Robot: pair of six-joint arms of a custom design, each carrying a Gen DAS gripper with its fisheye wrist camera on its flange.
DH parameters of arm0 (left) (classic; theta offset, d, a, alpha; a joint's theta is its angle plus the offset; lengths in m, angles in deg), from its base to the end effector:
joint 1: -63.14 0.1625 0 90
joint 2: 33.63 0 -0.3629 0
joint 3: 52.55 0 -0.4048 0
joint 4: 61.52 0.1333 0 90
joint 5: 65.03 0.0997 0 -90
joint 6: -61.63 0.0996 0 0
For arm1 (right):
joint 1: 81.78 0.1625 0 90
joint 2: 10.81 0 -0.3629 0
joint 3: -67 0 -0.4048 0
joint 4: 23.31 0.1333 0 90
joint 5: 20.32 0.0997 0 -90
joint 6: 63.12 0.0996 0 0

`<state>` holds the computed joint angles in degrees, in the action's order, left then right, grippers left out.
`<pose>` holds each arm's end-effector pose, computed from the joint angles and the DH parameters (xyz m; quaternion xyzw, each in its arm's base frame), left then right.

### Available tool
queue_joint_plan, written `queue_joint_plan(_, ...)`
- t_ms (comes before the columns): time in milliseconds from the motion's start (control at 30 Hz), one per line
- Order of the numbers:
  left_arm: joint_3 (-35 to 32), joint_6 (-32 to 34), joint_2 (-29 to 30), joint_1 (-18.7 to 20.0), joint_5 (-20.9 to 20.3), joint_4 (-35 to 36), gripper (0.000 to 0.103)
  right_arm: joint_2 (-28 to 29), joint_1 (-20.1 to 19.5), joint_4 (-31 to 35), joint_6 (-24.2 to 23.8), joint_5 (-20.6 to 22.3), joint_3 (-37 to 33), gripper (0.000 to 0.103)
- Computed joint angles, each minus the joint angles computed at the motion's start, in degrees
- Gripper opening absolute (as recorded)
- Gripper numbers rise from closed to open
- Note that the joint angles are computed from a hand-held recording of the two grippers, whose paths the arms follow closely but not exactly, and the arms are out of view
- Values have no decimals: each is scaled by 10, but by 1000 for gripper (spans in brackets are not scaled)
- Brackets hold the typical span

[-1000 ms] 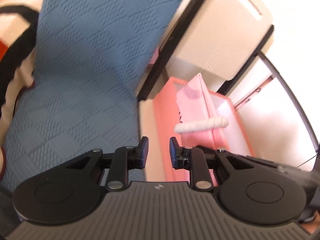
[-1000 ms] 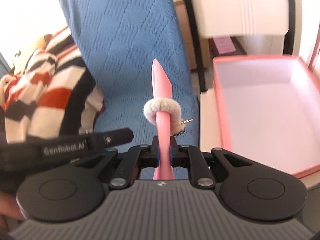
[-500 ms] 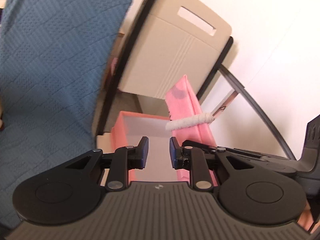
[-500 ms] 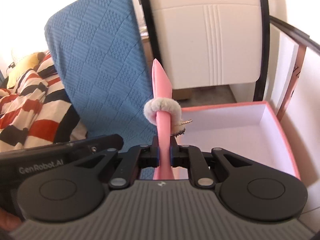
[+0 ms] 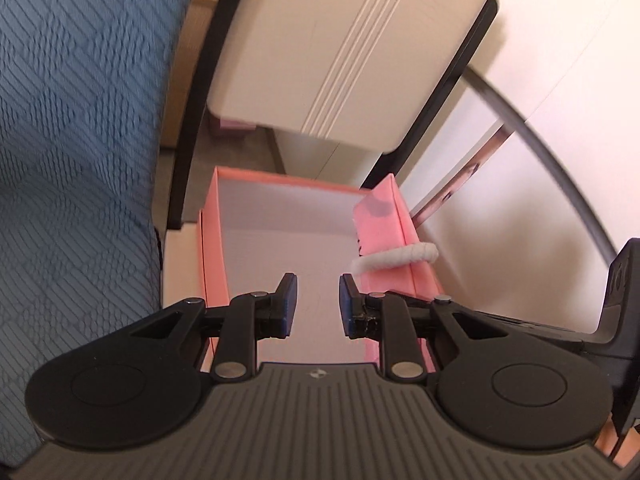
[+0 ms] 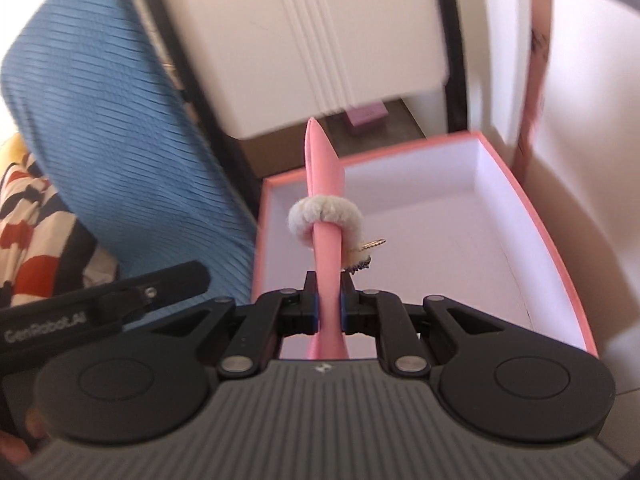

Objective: Organize objects
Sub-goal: 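Carry the ringed pink strip with the right gripper over the pink box, then lower the strip into the pink box and open the right gripper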

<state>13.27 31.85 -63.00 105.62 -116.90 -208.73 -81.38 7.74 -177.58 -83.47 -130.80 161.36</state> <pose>-0.4311 -0.6589 0.0621 0.0852 0.9276 -0.3337 0.1446 0.0932 -0.6283 0.3352 0.0987 -0.9201 0.3047 0.2256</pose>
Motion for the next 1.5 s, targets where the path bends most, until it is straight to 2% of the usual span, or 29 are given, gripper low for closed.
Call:
queue_joint_plan(200,-50,-6,35,6,3,44,25,22,-30,6,15,-7,-14,14)
queue_joint_plan(400,-56,-18,40,10,1,60,25,34,-45,15,26,-16,-25,14)
queue_joint_plan(500,-47,-17,33,9,0,53,26,33,-42,8,26,-28,-22,18)
queue_joint_plan(533,-43,-16,30,8,0,49,31,32,-40,5,25,-33,-21,22)
queue_joint_plan(567,-37,-13,26,6,0,43,40,31,-37,7,25,-35,-21,28)
queue_joint_plan(633,-25,-7,16,1,2,31,45,24,-33,5,27,-37,-15,32)
queue_joint_plan(700,-12,-1,5,-4,5,22,46,16,-27,-1,28,-37,-9,35)
queue_joint_plan(1067,98,26,-84,-44,27,-62,50,-54,27,-41,12,-41,43,35)
queue_joint_plan(1500,232,34,-194,-102,43,-120,51,-148,96,-87,25,-79,146,35)
